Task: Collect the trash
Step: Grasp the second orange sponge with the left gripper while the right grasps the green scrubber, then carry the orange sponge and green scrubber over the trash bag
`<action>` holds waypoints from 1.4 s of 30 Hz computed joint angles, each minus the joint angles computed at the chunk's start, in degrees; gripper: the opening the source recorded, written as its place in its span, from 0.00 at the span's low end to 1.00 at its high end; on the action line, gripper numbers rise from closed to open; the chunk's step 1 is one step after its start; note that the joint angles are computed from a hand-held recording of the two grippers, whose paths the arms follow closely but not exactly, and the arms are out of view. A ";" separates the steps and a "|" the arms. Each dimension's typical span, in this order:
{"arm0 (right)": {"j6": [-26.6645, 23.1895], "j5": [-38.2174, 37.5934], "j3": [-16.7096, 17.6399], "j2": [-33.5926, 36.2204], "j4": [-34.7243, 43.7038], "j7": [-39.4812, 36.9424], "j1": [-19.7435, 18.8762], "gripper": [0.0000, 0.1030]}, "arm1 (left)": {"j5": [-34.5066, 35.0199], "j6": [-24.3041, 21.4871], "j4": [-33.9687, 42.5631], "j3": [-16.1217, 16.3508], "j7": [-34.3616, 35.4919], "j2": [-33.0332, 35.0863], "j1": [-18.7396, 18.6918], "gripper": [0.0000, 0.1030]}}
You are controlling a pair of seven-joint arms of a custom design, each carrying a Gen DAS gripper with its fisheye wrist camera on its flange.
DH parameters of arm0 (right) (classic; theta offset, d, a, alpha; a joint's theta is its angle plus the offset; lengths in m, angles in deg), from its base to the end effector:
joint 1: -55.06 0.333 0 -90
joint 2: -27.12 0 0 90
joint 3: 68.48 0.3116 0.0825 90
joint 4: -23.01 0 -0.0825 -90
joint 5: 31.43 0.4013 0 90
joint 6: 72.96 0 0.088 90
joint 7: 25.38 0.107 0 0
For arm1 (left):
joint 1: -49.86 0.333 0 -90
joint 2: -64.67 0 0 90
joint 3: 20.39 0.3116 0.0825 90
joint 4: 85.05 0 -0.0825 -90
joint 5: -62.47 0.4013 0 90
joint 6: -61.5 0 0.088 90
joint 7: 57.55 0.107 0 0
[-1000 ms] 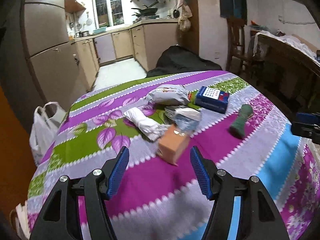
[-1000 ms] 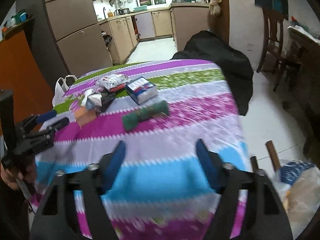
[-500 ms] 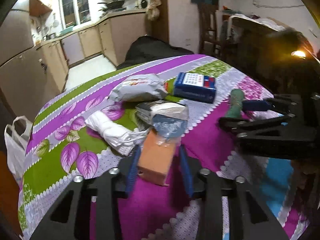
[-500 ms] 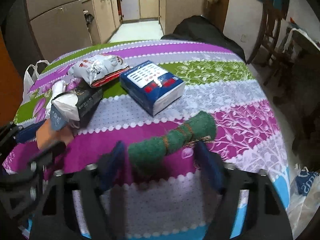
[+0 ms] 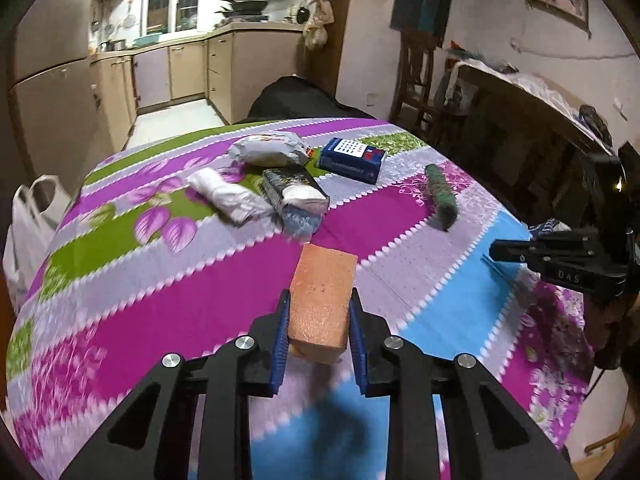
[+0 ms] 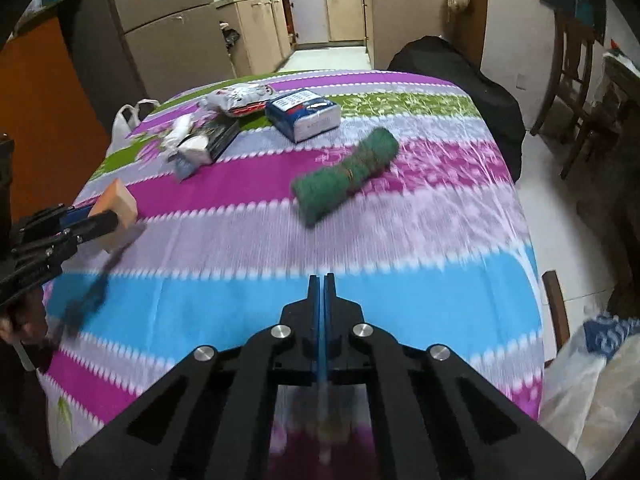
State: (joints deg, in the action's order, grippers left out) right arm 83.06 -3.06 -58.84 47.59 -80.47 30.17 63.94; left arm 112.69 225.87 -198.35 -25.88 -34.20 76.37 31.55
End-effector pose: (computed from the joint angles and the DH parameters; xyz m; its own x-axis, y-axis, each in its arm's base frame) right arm 0.6667 0.1933 0.3948 0.5122 -0.8487 -0.1319 -0.7247 -0.3447 -0.5966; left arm 0.5734 -0.2967 0.4168 -0.0516 -0.9946 0.0904 -0.7021 -0.0283 -0.7115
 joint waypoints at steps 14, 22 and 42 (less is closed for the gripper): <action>-3.99 -21.38 -10.98 16.87 25.13 33.08 13.67 0.41 | 1.96 -9.95 5.40 -0.44 -3.54 3.80 -0.97 0.27; -2.24 -27.64 -8.62 16.47 23.08 39.58 11.23 0.24 | 2.23 -12.95 7.96 0.34 -3.04 5.42 -2.40 0.27; -0.82 0.83 3.89 -5.64 -3.84 2.05 -2.90 0.14 | 10.19 -33.25 15.30 -3.27 -6.56 4.87 -8.31 0.26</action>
